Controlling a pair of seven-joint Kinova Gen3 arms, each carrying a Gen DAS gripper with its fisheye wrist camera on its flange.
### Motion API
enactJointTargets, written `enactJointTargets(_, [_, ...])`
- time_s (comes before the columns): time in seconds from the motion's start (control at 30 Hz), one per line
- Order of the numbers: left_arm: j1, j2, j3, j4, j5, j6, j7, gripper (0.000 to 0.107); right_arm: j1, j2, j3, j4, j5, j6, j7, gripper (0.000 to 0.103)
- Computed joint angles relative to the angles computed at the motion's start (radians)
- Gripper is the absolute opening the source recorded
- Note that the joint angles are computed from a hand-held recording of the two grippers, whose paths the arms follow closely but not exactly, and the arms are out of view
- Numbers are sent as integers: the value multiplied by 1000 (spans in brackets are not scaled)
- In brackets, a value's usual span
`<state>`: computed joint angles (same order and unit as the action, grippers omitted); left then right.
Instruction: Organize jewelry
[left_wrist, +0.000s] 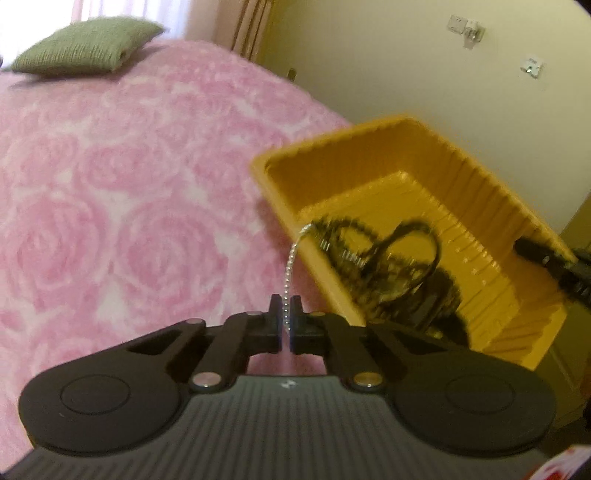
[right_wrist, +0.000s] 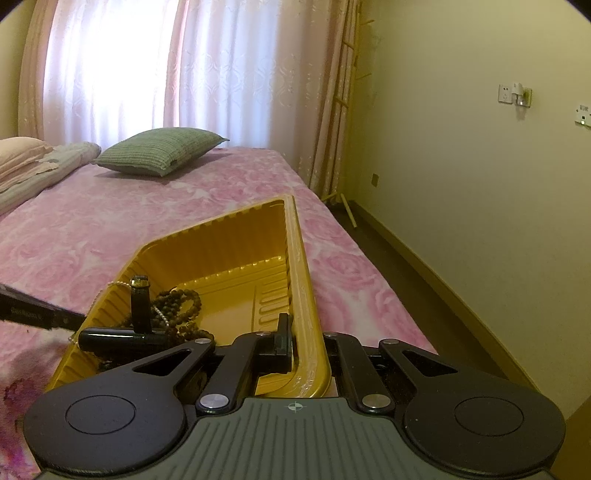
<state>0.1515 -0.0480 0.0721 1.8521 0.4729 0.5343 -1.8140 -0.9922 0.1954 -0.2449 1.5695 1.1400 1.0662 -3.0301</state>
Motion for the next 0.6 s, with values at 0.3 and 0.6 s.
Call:
enactJointTargets(0.3, [41, 16, 31, -225, -18, 84, -95, 2, -5, -3, -1, 14, 20, -2, -27, 4])
enactJointTargets(0.6, [119, 128, 109, -391, -88, 198, -120, 5, 2, -15, -11, 33, 27, -8, -56, 4])
